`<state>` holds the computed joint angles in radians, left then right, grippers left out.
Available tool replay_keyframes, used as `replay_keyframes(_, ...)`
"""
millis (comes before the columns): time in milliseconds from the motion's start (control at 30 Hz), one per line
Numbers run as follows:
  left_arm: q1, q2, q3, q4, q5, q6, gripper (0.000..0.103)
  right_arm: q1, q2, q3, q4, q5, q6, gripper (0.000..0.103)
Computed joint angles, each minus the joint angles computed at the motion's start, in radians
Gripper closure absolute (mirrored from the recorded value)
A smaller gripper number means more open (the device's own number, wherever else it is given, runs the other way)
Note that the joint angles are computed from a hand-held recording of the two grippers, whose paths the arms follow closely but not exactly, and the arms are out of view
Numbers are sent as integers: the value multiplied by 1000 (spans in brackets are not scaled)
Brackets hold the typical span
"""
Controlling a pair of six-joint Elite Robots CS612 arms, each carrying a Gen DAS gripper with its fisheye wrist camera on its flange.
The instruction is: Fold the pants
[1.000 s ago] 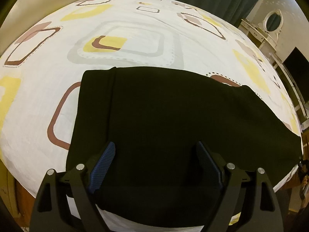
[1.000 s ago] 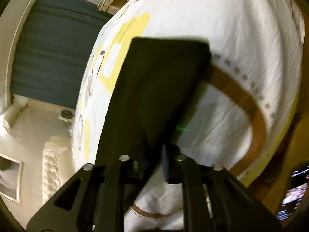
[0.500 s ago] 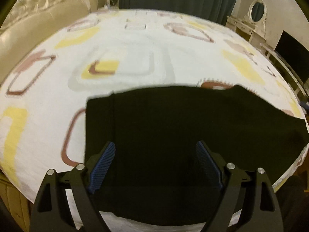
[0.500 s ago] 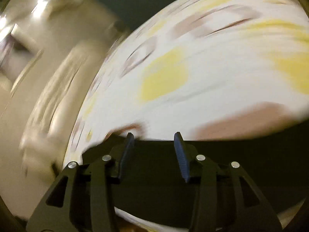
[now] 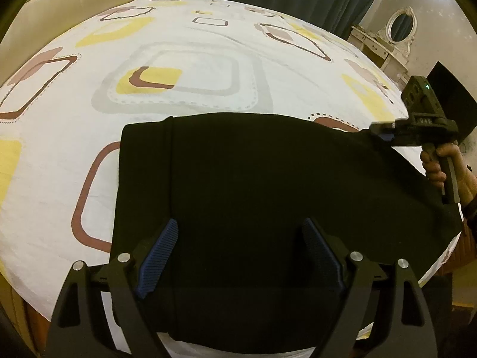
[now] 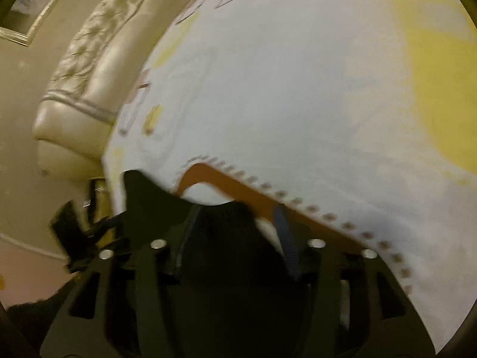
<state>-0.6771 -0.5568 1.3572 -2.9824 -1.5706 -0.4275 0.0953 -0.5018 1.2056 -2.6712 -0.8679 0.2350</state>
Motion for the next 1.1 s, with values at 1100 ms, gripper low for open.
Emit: replay_keyframes(1100,0,-1,1,9,15,10,18,13,17,-33,-21,-169,61,95)
